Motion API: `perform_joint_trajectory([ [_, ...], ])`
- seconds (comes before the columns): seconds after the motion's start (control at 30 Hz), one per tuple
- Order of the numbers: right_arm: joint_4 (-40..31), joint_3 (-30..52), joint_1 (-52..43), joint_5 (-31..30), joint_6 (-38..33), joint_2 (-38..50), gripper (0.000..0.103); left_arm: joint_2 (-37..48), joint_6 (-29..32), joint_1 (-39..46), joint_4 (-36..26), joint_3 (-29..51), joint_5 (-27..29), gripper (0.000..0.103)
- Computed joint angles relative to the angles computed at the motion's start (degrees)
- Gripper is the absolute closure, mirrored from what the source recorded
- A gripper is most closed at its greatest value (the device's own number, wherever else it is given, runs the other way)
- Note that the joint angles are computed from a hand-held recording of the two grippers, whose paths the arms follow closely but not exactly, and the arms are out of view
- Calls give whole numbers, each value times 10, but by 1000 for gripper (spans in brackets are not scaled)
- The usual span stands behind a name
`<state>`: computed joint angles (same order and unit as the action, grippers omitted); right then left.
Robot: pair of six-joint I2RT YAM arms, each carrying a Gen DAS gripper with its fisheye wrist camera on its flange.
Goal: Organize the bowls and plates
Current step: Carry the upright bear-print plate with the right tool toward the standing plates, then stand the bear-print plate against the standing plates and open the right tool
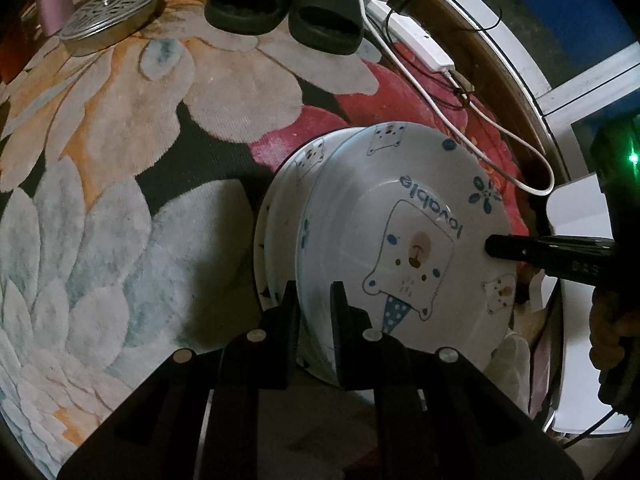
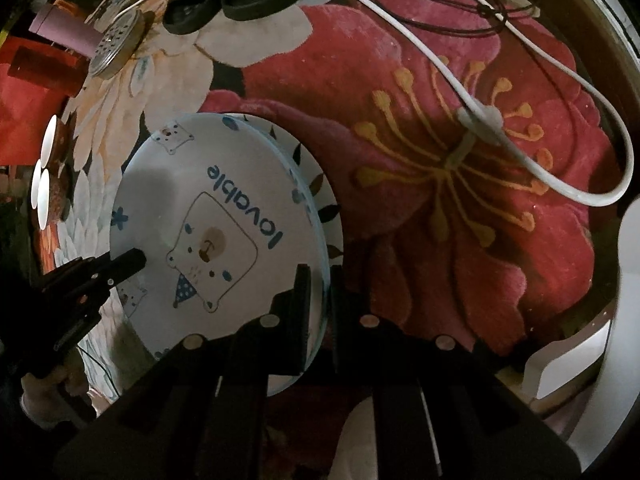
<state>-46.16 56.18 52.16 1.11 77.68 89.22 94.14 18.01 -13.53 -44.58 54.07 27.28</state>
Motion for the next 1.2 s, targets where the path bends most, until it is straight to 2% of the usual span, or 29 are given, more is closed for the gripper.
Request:
perform_joint_trajectory([
  [0.07, 7, -8, -1, 1, 0, -3, 93, 12, 4, 5, -12, 10, 11, 90],
  [0.13, 16, -16, -1, 1, 4, -9, 91, 25, 4, 10, -29, 23, 26, 84],
  [0.23, 18, -14, -6, -1, -5, -6, 91, 47, 11, 30, -65, 42, 70, 67],
  [0.3, 20, -14, -8, 0, -6, -7, 90, 53, 18, 38, -84, 50, 94, 45],
  [0.33, 24, -16, -8, 1, -6, -11, 90, 51, 22, 40, -93, 51, 107, 38],
  [0.37, 27, -17, -8, 2, -6, -13, 89, 46, 26, 41, -102, 52, 121, 22],
  [0.4, 29, -17, -7, 3, -4, -15, 88, 33, 25, 39, -103, 49, 124, 1],
  [0.43, 30, -16, -5, 6, -4, -17, 86, 9, 18, 37, -94, 40, 118, 1],
  [0.47, 27, -15, -2, 12, -2, -21, 78, -6, 18, 37, -91, 35, 118, 1],
  [0.5, 25, -11, 1, 18, -2, -22, 61, -11, 21, 38, -94, 35, 122, 1],
  [0.53, 23, -6, 4, 28, -2, -25, 51, -16, 24, 39, -99, 36, 125, 1],
  [0.57, 22, -2, 7, 35, -2, -25, 35, -26, 21, 40, -97, 33, 122, 1],
  [0.6, 19, 3, 9, 42, -2, -26, 25, -33, 21, 42, -96, 32, 116, 1],
  [0.7, -1, 30, 17, 61, -10, -16, 12, -73, 12, 39, -57, 9, 72, 1],
  [0.83, -31, 77, 26, 76, -35, 21, 3, -79, 11, 53, -27, -2, 16, 0],
  [1.2, -24, 100, 30, 59, -37, 50, 2, -41, 28, 119, -24, 6, -26, 0],
])
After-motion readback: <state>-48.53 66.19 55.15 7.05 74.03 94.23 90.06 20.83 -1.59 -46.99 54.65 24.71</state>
